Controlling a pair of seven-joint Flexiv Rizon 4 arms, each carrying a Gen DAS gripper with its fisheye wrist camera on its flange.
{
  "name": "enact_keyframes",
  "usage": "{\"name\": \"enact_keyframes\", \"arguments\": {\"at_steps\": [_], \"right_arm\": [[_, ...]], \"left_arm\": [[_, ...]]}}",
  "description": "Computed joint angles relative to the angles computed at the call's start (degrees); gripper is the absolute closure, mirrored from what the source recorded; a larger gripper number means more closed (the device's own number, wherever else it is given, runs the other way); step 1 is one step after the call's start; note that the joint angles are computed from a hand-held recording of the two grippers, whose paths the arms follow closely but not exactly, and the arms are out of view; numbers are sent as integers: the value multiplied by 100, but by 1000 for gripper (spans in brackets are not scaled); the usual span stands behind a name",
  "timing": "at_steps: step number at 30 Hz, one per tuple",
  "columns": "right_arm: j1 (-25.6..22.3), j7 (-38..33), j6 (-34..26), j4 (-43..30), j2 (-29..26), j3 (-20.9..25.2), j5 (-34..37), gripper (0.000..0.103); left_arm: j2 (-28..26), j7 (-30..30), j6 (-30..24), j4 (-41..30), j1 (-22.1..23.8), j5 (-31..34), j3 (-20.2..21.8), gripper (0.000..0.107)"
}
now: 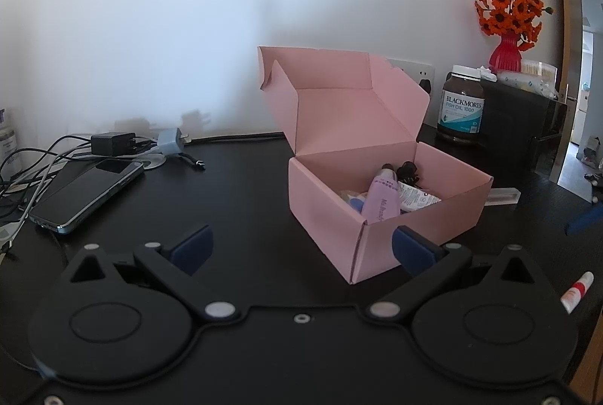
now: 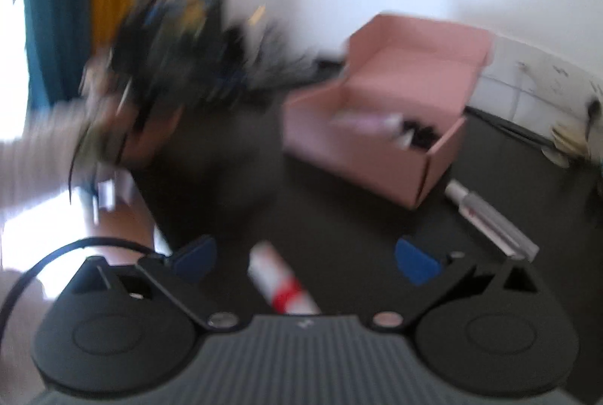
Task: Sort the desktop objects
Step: 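Raise the left tool out of the pink box and withdraw it, then move the right gripper onto the red-and-white lip balm tube and close it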
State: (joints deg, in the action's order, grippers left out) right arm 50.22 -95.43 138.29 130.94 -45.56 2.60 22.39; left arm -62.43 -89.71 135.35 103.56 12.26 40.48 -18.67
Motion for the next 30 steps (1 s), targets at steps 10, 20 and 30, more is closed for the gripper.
{"name": "enact_keyframes", "arguments": {"at_steps": [10,20,30], "right_arm": [[-176,562,-515,-35,-39,-150,4,7],[-45,361,-840,-329,-15,-302,-365,22],[28,689,-976,-583,-92,-527,-167,52]], "left_arm": [[13,-48,-72,17,4,-90,-7,4],[33,86,-47,74,-49,-250,31,4],[69,196,-13,136,-149,-470,110,4]]}}
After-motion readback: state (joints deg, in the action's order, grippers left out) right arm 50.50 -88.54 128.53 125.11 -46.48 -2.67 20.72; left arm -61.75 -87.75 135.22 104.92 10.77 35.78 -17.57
